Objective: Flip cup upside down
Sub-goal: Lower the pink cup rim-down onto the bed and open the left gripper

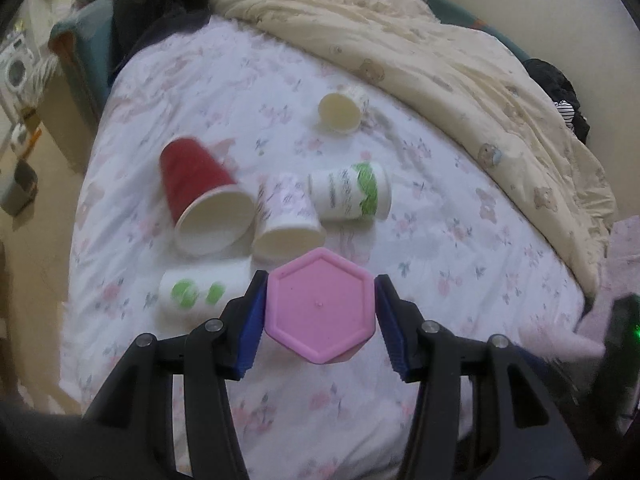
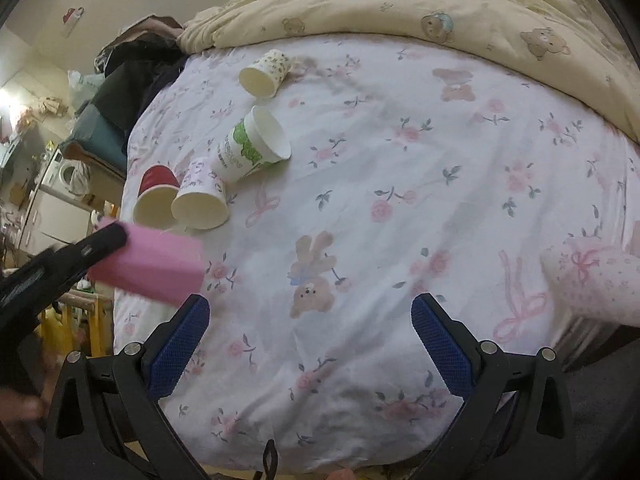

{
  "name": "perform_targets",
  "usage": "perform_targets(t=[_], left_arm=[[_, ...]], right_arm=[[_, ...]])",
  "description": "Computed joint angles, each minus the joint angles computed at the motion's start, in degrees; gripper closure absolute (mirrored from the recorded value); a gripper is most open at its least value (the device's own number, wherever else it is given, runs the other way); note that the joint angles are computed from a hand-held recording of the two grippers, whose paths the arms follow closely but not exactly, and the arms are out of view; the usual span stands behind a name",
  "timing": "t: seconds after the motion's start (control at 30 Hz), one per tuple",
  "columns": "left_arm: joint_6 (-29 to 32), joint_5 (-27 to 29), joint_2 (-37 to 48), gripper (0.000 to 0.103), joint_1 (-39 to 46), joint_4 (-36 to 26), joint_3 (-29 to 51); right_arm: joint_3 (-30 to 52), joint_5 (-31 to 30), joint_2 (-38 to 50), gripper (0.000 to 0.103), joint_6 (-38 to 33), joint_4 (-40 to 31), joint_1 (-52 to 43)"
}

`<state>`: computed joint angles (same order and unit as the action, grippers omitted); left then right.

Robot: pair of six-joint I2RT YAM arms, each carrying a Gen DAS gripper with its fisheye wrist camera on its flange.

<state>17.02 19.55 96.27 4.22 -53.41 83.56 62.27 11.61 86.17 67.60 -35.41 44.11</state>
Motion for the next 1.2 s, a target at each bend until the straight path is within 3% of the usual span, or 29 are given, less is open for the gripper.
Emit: perform_targets(t=[0.17, 0.5, 0.73, 0.8, 0.87, 0.9, 1.2], left_arm=[[-2.61, -9.53, 0.81, 0.055, -6.51, 6.80, -3.01], [-5.28, -14.11, 5.22, 0.055, -9.10, 8.60, -3.16], [-5.71, -14.04, 6.28, 0.054, -8.93, 7.80, -3.21], [-5.52, -13.79, 6.99, 0.047, -8.90, 6.61, -2.22], [-5.59, -13.57, 7.48, 0.016, -8.80, 5.59, -1.65], [-5.76, -13.62, 7.36, 0.013, -8.71, 5.55, -1.68], [-3.59, -15.72, 3.61, 0.012, -7.32, 3.58, -0.18]], right_arm=[[-1.92, -0.62, -2.07, 0.000, 0.59, 1.23, -0.27], [-1.80, -1.03, -1.99, 0.000, -0.11, 1.36, -1.13], [-2.06, -0.79, -2.29, 0.000, 0.26, 1.19, -1.35], [-1.86, -0.62, -2.05, 0.000, 0.07, 0.82, -1.37], [-1.72, -0.65, -1.90, 0.000, 0.11, 0.70, -1.48], [-1.75, -0.63, -1.94, 0.000, 0.02, 0.77, -1.48], [-1.31, 0.54, -1.53, 0.000, -0.30, 0.84, -1.32]])
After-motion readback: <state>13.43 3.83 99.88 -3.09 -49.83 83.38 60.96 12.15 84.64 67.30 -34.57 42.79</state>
